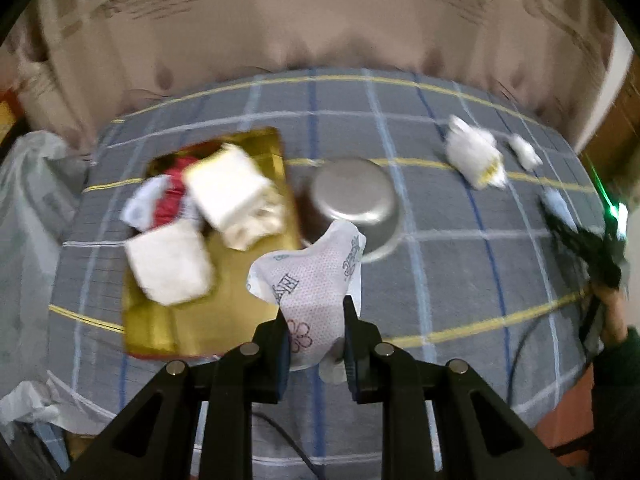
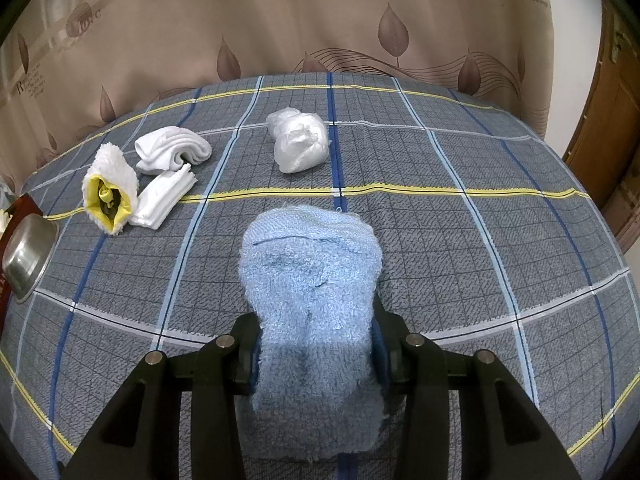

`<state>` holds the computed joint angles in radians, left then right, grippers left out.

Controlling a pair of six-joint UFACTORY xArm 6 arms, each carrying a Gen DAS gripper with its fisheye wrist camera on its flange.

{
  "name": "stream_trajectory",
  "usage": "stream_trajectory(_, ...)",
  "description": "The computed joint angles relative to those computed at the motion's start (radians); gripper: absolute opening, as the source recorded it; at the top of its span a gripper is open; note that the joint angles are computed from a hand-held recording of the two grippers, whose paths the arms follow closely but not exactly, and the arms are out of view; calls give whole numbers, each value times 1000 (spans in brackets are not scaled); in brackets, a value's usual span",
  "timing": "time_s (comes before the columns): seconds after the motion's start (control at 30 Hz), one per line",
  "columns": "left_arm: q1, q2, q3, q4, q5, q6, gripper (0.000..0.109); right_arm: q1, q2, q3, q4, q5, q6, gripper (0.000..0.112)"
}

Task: Organize soft objects
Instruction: 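Carry the printed wipe into the gold tray and open the left tool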

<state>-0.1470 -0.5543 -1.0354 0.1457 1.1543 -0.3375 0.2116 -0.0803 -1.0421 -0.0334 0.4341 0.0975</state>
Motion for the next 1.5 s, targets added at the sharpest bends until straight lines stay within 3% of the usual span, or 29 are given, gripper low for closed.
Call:
stream_trajectory(0.13, 93, 28, -37, 41, -10, 7, 22, 0, 0, 0, -2, 0, 1, 40)
stream_trajectory(0.3, 220, 111, -94, 1, -49, 64, 22, 0, 1, -1, -3, 1, 2, 39)
stream_trajectory(0.57, 322, 259, -171, -60, -101, 89, 22, 1, 1, -1, -2, 1, 2, 40)
stream_trajectory(0.73, 332, 316, -203, -61, -128, 93, 26, 1, 1, -2, -3, 1, 2, 40)
stream_trajectory(0.87, 334, 352, -229, -47, -125, 75, 46, 1, 1, -2, -4, 1, 3, 40)
stream_trajectory(1.0, 347, 373, -248, -53, -109, 74, 55, 1, 1, -2, -3, 2, 1, 40)
stream_trajectory(1.23, 364, 344, -235, -96, -110, 107, 55, -2, 3, -3, -7, 2, -2, 41)
stream_trajectory(1.5, 312, 239, -169, -24, -120, 89, 55, -5, 3, -3, -6, 3, -9, 41)
